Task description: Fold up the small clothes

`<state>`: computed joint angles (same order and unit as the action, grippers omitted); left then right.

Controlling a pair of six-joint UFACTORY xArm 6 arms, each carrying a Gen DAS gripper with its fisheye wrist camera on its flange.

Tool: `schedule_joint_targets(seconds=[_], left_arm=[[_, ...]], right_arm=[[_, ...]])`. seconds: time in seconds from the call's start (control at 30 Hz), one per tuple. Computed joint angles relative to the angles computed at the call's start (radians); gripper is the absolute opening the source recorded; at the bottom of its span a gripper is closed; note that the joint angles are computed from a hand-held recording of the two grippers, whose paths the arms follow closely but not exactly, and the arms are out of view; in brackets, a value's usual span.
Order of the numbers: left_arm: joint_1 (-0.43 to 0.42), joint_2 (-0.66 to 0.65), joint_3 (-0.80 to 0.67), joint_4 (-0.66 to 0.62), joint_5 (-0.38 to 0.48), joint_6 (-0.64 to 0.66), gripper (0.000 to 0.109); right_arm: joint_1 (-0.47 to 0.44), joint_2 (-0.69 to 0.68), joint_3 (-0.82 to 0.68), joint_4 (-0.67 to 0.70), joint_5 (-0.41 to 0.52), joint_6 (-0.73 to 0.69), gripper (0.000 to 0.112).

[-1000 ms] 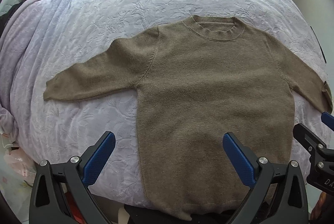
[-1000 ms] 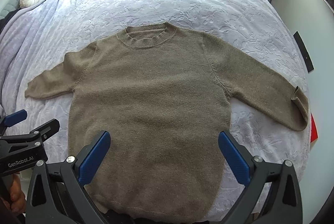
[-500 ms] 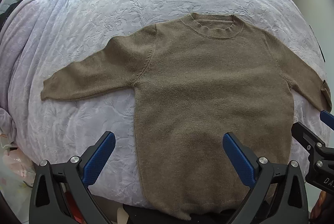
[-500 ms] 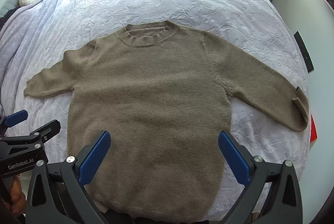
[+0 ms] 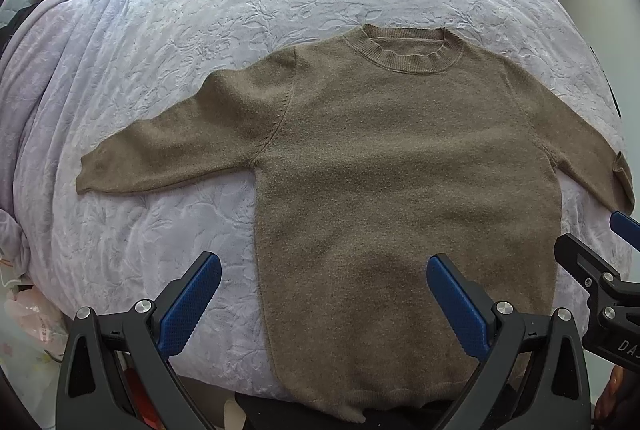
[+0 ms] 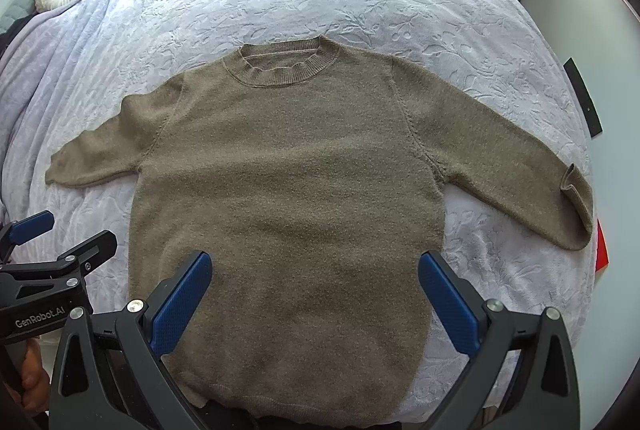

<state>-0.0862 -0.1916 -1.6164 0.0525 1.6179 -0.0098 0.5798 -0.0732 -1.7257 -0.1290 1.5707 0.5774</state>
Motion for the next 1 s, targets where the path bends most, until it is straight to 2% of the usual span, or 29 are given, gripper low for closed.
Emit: schedule_joint_targets(seconds=[1.0], left_arm=[[0.011, -0.002, 0.027, -0.013, 0.007, 0.003, 0.103]], right_arm=[[-0.003, 0.004, 0.005, 0.011, 0.028, 0.02, 0.103]])
